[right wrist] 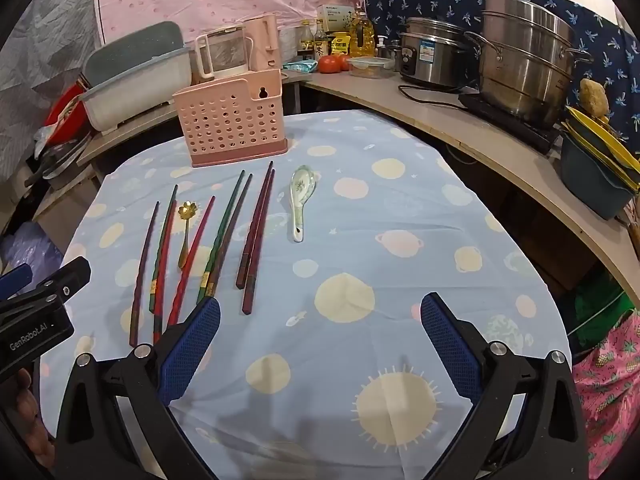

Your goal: Organize utensils

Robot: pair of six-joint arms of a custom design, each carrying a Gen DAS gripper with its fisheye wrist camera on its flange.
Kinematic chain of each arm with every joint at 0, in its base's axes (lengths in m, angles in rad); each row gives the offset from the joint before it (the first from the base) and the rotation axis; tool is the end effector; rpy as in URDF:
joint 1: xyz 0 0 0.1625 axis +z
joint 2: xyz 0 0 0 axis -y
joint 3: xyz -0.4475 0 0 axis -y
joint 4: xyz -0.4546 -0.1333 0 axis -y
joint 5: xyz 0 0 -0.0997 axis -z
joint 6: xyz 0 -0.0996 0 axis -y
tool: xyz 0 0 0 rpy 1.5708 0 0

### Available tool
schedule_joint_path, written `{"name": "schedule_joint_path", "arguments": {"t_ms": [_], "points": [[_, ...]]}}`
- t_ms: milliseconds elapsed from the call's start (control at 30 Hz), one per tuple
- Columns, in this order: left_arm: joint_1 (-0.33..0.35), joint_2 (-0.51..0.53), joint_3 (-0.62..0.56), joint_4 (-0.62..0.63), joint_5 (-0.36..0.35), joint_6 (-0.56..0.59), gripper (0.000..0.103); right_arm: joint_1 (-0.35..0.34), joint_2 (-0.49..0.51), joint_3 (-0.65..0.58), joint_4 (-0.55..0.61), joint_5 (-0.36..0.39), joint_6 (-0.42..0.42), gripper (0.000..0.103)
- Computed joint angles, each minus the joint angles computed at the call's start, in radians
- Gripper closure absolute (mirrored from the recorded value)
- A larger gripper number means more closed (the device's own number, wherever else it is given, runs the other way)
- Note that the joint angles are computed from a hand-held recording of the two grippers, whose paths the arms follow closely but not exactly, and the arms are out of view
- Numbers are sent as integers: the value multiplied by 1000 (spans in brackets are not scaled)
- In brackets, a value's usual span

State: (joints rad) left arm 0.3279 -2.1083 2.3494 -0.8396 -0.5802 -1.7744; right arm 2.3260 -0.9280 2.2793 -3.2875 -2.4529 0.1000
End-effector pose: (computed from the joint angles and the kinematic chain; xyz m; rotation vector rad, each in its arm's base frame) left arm -0.1417 -0.2770 0.3252 0.0248 2.0124 -0.9799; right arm 0.3721 -0.3130 0.0535 0.5607 -2.2854 0.8531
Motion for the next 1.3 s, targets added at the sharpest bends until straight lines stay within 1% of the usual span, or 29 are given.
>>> {"name": "schedule_joint_path", "arguments": {"t_ms": [200,267,300,467,500,667,800,1300], "points": [[9,3,2,-25,-3,25,7,-1,3,0,-7,-1,-8,7],[16,24,-7,-28,10,30,7,-1,4,-1,-9,-4,-8,7],[17,8,1,-30,13,37,7,-2,5,-1,-11,-3,-9,7],[34,14,-1,-40,25,45,7,1,6,-1,-10,-9,-13,7],[12,4,9,-18,14,23,7,0,10,-1,-15,-6,-9,7],[21,7,14,-27,18,32,7,0,9,-6,-15,-7,-16,7],[18,1,9,-20,15,33,7,1,32,-15,-33,-16,-27,7],[23,0,8,-15,13,32,7,-2,26,-11,-43,-12,-34,7]]}}
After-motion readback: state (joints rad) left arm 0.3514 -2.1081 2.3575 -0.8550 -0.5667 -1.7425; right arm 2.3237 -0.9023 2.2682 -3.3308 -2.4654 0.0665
